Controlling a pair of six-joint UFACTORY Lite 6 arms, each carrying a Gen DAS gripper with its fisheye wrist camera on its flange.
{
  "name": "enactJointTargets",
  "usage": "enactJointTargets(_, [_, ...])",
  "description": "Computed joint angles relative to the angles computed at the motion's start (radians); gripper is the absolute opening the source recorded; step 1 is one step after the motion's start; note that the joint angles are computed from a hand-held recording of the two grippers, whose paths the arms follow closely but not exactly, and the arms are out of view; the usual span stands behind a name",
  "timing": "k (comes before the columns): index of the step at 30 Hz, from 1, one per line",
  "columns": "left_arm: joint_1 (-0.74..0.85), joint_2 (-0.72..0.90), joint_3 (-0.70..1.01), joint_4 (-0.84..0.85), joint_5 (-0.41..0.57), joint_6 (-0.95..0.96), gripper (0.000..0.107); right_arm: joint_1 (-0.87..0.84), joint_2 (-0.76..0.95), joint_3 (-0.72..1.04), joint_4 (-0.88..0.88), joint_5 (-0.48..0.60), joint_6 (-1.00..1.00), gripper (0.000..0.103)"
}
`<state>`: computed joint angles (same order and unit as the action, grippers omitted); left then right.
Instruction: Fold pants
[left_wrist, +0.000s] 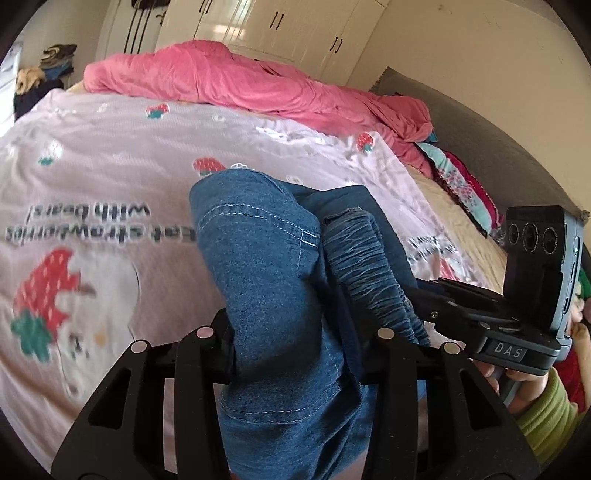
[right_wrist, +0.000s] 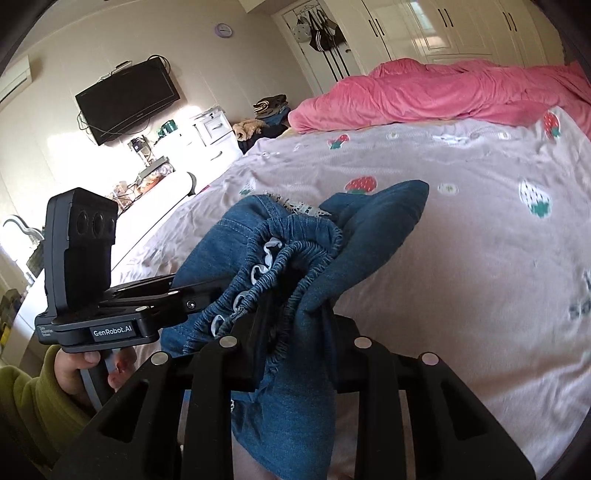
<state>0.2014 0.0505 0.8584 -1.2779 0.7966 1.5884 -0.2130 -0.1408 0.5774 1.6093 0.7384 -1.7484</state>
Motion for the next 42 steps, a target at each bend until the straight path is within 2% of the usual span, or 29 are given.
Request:
enactJointTargets(7, [-0.057,0.148,0.125,-0.064,-0.069,0.022,0.034,0.037,0.141,0.11,0.078,-0.052,-0.063,0.025])
enactJointTargets(11, [-0.069,0.212,0.152,-0.114,-0.093,0.071,0.034,0.033,0.239,0.16,0.12,-0.044,-0.113,0.025])
enactJointTargets(16, [-0.085,0.288,0.173,-0.12,-0.153,0.077,0.034,0.052,0.33,0.185,0.155,-0.12,-0.115,0.026])
enactJointTargets(18, [-0.077,0.304,0.18,-0.108,-0.156,0.061,0.038,0.042,0.346,0.184,0.153,-0.132,-0.092,0.029])
enactJointTargets(20, [-0.071,0.319,0.182,-0.106,-0.162,0.055,0.055,0.04,0.349,0.185,0.145,-0.181,-0.058,0.043])
enactJointTargets(22, [-0.077,0.337,0.18,-0.097,-0.182,0.046,0.061,0.04,0.348,0.171,0.166,-0.238,-0.063,0.055])
enactJointTargets(26, [-0.072,0.354,0.175,-0.106,-0.184,0.061,0.065,0.04,0.37,0.15,0.233,-0.294,-0.134,0.057])
enactJointTargets(28, [-0.065,0.347,0.167,-0.106,-0.182,0.07,0.069,0.076,0.334,0.111,0.34,-0.344,-0.243,0.059])
enactJointTargets(32, [-0.037,0.314,0.13,-0.106,-0.166,0.092,0.074,0.124,0.234,0.016,0.615,-0.407,-0.521,0.072])
enactJointTargets(36, [0.017,0.203,0.029,-0.118,-0.135,0.143,0.082,0.103,0.093,-0.094,0.671,-0.386,-0.592,0.08])
enactJointTargets(38, [0.05,0.129,-0.037,-0.126,-0.105,0.165,0.086,0.108,0.006,-0.149,0.715,-0.379,-0.627,0.089])
enactJointTargets(40, [0.079,0.056,-0.106,-0.136,-0.084,0.187,0.091,0.109,-0.12,-0.23,0.724,-0.379,-0.635,0.089])
enactJointTargets(41, [0.106,-0.002,-0.168,-0.146,-0.069,0.221,0.093,0.114,-0.186,-0.274,0.744,-0.387,-0.655,0.097])
enactJointTargets(42, [0.118,-0.042,-0.209,-0.155,-0.069,0.241,0.093,0.13,-0.281,-0.337,0.807,-0.402,-0.713,0.099])
